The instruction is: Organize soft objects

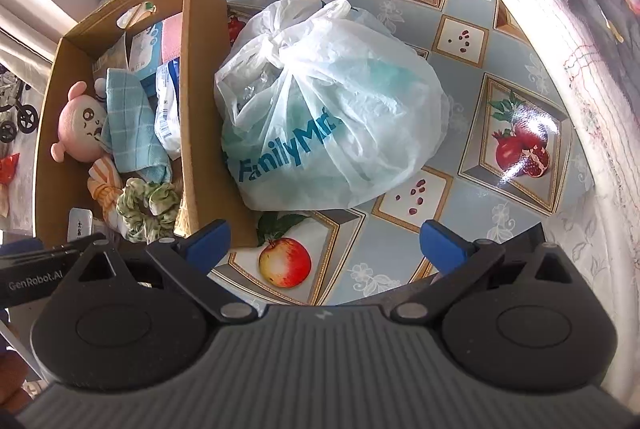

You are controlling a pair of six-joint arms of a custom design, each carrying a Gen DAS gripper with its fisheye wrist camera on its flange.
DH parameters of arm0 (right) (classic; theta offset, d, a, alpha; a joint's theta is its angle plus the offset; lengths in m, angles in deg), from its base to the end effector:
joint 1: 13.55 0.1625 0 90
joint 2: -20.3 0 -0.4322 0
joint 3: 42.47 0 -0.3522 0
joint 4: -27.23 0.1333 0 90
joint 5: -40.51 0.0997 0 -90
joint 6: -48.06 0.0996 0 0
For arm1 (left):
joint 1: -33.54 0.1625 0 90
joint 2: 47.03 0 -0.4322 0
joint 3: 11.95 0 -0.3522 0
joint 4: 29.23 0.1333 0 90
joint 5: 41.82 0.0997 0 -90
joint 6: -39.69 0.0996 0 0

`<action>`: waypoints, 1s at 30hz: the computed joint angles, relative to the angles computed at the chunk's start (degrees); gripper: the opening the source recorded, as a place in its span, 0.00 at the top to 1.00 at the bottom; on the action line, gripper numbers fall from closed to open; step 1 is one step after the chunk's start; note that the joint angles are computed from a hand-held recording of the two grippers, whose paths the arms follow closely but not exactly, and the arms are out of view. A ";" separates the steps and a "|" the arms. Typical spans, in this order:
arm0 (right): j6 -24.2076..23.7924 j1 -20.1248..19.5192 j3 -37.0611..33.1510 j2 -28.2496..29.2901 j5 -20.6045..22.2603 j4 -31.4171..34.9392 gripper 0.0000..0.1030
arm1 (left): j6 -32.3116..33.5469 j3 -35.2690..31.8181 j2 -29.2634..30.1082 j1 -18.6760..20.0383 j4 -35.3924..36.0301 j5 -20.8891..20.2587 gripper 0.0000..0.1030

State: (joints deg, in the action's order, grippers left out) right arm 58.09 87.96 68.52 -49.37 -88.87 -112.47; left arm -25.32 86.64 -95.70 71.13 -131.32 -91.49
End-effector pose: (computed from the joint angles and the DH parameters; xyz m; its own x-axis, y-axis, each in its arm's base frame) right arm 0.1734 -0.5000 0.2736 -0.7984 0.1062 0.5927 -0.0593 0.9657 -0.2528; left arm -0.3107 -0.4888 0.0964 -0.6308 -0.0792 -0.7719 0.1280 0.9705 -0.2042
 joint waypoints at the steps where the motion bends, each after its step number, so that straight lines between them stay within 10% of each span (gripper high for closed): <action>1: -0.65 0.07 0.07 -0.03 0.09 -0.30 0.02 | -0.55 0.13 -0.09 0.09 0.03 -0.36 0.06; 30: -6.99 -0.68 0.31 1.04 4.25 1.14 0.02 | -6.84 3.12 -1.02 0.86 -0.93 -4.84 0.06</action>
